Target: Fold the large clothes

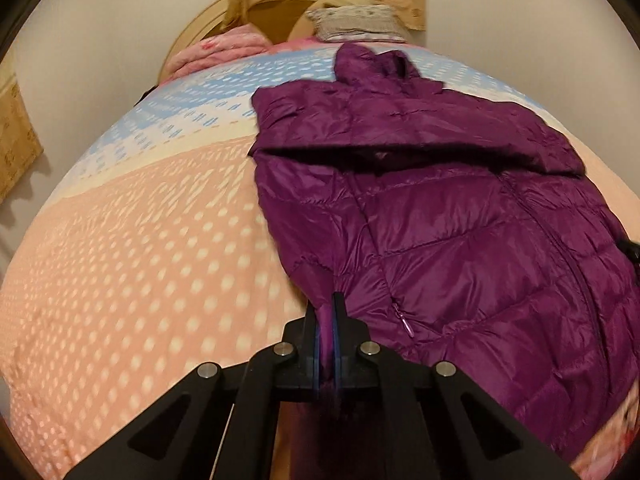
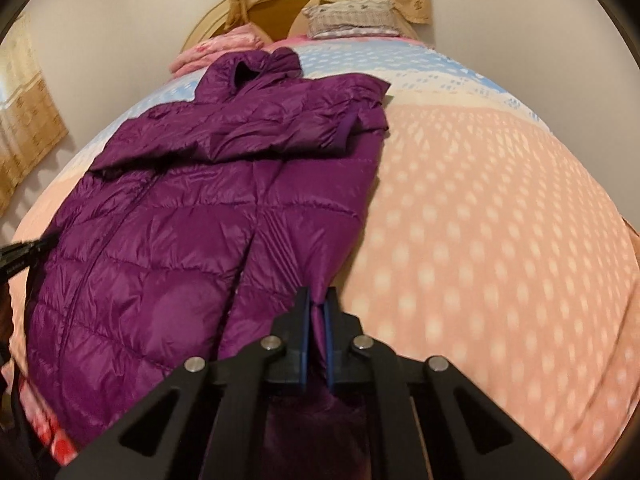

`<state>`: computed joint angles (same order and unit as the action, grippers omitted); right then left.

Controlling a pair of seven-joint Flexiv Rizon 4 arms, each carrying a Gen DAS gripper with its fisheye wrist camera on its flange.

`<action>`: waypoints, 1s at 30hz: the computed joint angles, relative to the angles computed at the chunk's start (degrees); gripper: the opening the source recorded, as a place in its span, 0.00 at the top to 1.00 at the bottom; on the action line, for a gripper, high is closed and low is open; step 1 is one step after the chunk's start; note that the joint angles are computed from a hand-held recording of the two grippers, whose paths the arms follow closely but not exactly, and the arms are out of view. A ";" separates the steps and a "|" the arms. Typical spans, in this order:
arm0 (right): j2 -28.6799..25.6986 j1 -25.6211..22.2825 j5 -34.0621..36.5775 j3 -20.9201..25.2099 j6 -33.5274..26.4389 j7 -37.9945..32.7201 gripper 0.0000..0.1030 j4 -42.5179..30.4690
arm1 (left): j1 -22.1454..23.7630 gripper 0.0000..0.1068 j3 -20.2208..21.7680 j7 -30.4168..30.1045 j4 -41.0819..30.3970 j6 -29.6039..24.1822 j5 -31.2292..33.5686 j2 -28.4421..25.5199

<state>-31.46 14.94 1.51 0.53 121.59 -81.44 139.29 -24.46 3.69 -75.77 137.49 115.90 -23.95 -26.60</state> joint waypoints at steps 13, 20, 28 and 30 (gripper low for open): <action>2.79 -13.17 -12.31 4.76 -7.88 6.97 0.28 -12.18 | -6.19 0.08 6.74 9.93 -11.63 5.62 -19.35 -2.46; -6.17 -21.72 -20.56 14.11 -20.25 13.37 0.24 -32.07 | -12.37 0.08 15.17 17.72 -35.21 -14.48 -30.91 -12.67; -21.18 -22.93 -19.93 24.38 -39.37 8.38 0.20 -60.32 | -12.28 0.08 33.65 -2.03 -69.99 -42.66 -19.41 -33.43; -24.40 -21.43 -19.74 24.84 -43.49 6.47 0.20 -66.98 | -8.73 0.08 33.25 -4.24 -79.32 -47.35 -19.01 -37.72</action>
<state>-55.86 -6.49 -18.23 25.37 78.10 -74.97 72.31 -33.19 36.94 -80.01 58.17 68.55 -42.95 -64.32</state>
